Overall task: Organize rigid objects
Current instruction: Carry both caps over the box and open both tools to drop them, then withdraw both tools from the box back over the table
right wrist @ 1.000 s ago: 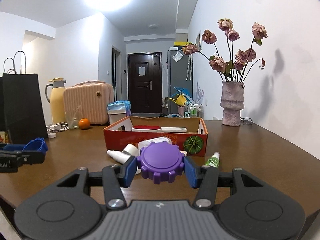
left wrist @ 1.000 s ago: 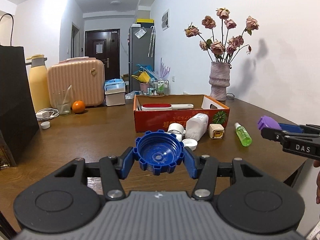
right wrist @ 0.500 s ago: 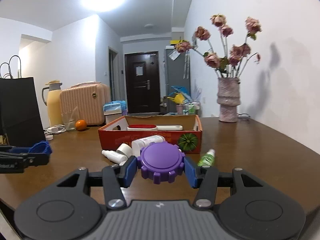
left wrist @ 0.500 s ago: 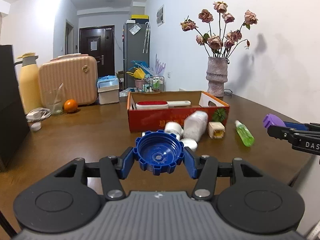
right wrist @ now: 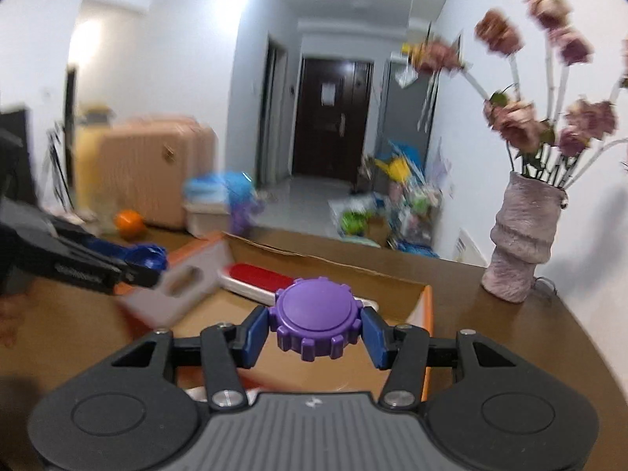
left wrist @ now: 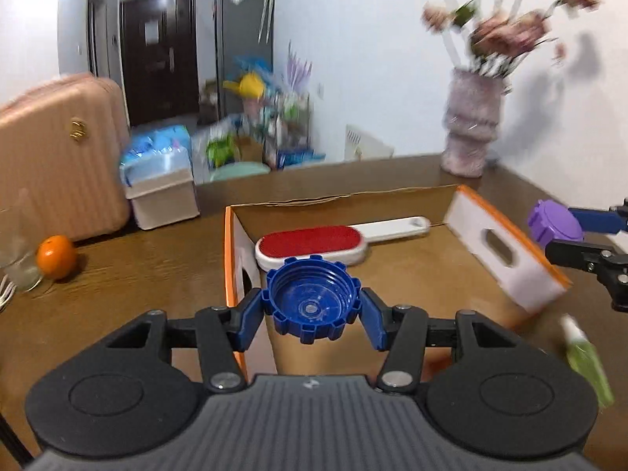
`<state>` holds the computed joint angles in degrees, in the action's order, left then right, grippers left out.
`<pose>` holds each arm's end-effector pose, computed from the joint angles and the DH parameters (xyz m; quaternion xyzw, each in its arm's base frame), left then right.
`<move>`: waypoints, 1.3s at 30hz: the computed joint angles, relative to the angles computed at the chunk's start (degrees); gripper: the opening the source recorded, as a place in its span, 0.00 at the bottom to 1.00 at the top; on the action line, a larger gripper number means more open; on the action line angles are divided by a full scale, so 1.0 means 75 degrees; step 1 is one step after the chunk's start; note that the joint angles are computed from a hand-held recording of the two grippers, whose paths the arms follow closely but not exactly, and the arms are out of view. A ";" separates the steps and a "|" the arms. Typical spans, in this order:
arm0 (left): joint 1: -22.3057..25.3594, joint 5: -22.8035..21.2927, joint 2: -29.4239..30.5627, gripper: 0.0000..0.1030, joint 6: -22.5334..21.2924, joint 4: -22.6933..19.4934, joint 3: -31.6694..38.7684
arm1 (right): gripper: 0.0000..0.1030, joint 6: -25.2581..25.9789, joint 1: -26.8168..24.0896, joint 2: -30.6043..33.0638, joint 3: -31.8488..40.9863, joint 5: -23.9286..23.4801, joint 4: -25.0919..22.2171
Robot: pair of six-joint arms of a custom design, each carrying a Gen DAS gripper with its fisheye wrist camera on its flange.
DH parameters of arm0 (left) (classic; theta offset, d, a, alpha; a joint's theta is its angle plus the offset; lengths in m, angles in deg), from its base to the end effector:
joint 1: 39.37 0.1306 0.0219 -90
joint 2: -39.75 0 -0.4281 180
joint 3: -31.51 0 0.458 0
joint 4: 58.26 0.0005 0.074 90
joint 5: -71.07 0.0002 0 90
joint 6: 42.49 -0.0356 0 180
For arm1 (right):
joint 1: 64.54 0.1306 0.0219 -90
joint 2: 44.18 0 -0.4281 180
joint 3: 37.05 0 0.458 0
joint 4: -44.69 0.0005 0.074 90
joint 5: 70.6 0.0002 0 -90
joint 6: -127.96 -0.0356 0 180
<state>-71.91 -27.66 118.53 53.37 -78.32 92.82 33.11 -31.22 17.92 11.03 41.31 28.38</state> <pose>0.3921 -0.2443 0.3464 0.1736 0.8780 -0.0805 0.4387 0.3069 0.1853 0.3438 -0.1178 0.8488 0.0039 0.5155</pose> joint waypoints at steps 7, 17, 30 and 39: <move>0.0467 0.0165 0.1867 0.52 -0.0522 -0.0617 0.1418 | 0.49 0.0643 -0.1430 0.2940 0.2071 -0.0479 -0.0914; 0.0376 0.0257 0.2012 0.75 -0.0979 -0.0252 0.1405 | 0.65 0.0940 -0.1656 0.4088 0.2732 -0.0160 -0.1127; 0.0286 -0.0054 0.0816 0.92 -0.0477 -0.0311 0.0758 | 0.80 0.0804 -0.1154 0.2798 0.2270 0.0008 -0.1291; 0.0022 -0.0459 -0.0778 1.00 0.0106 0.0563 -0.0688 | 0.84 -0.0097 -0.0497 0.1122 0.1055 0.0238 -0.1257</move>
<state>-71.74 -31.10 112.70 54.17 -74.09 87.66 32.39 -34.94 26.34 18.94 43.09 18.95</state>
